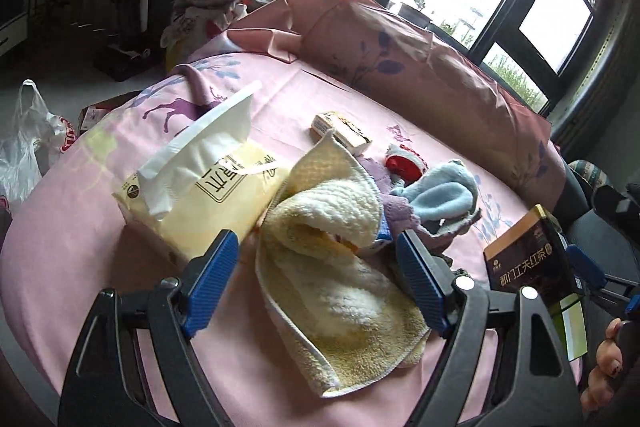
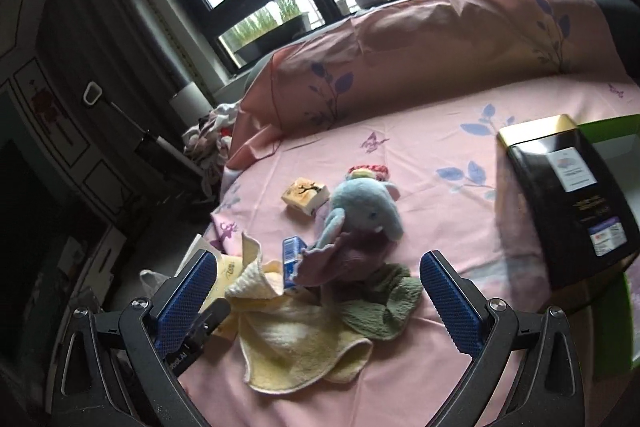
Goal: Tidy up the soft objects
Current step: 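Withdraw the right gripper from the box back toward the pile, then grasp the cream tissue pack with the right gripper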
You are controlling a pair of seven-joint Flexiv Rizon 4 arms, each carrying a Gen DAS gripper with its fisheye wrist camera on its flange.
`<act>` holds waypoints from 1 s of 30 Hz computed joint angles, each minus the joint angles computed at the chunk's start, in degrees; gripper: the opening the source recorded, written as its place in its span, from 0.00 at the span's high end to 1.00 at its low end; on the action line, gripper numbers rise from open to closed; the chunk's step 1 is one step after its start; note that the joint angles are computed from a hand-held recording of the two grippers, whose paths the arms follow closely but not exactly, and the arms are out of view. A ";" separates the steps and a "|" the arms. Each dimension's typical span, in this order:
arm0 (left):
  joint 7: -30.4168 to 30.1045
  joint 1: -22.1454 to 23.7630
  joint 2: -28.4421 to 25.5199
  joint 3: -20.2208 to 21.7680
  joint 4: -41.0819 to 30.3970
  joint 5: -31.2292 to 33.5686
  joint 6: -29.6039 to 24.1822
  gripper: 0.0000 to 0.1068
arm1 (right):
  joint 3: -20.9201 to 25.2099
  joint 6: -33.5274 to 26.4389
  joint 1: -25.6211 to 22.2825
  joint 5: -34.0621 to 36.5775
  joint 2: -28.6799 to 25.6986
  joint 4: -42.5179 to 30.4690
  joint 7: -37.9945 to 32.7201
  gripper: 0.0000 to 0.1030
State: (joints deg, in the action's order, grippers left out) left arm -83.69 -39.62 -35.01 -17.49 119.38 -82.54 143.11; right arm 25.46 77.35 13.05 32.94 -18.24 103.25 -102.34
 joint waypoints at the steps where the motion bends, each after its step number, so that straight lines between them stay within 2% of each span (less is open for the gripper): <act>1: 0.77 0.07 0.15 0.12 -0.02 -0.22 0.13 0.27 | -1.29 -1.89 1.90 -2.13 -1.49 -1.59 2.84 0.08; 2: 1.81 0.04 0.20 0.11 -0.23 -0.90 0.51 0.27 | -2.49 -3.74 3.79 -4.60 -3.06 -3.18 5.53 0.20; 3: 2.37 0.00 0.24 0.05 -0.28 -1.63 1.03 0.27 | -3.64 -5.59 5.69 -7.50 -4.42 -4.40 7.98 0.26; 5: 1.68 0.53 0.83 -0.12 0.63 -2.33 0.78 0.31 | -6.39 -8.55 9.63 -14.23 -7.21 -6.38 12.90 0.46; 8: -3.01 2.04 2.73 0.06 4.04 0.11 -3.54 0.42 | -11.10 -11.33 15.02 -24.97 -10.67 -8.09 20.80 0.58; 11: -8.95 2.71 4.27 1.60 7.28 5.06 -7.33 0.49 | -12.88 -13.18 17.05 -31.68 -13.24 -9.47 25.78 0.59; 13: -11.42 2.21 4.65 2.77 8.08 6.78 -7.87 0.49 | -12.39 -14.84 16.64 -33.85 -14.56 -10.59 27.30 0.60; 16: -12.51 1.56 4.85 3.76 8.14 7.18 -8.74 0.49 | -10.81 -15.57 15.39 -34.49 -16.13 -11.73 28.03 0.73; 21: -11.21 1.03 4.71 4.54 7.21 8.26 -10.12 0.49 | -9.99 -14.14 15.31 -36.52 -16.74 -10.98 27.52 0.73; 23: -9.62 0.55 4.47 4.67 6.48 6.78 -10.45 0.49 | -10.49 -13.95 15.86 -37.54 -16.73 -10.65 28.25 0.73; 26: -8.11 0.26 4.26 4.31 5.94 4.95 -10.22 0.49 | -7.47 -17.80 14.02 -35.45 -16.82 -11.97 26.56 0.73; 28: -9.61 0.56 4.47 4.34 6.69 6.39 -10.09 0.49 | -8.85 -17.26 15.35 -36.30 -16.28 -10.95 27.39 0.73; 30: -11.07 0.77 4.47 4.51 7.08 7.38 -10.27 0.49 | -10.54 -16.59 16.75 -37.86 -16.48 -10.35 29.35 0.65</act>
State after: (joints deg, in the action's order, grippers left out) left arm -94.76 -38.85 -30.54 -12.98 126.46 -75.16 132.84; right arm 14.93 60.76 29.80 -4.92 -34.72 92.90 -72.99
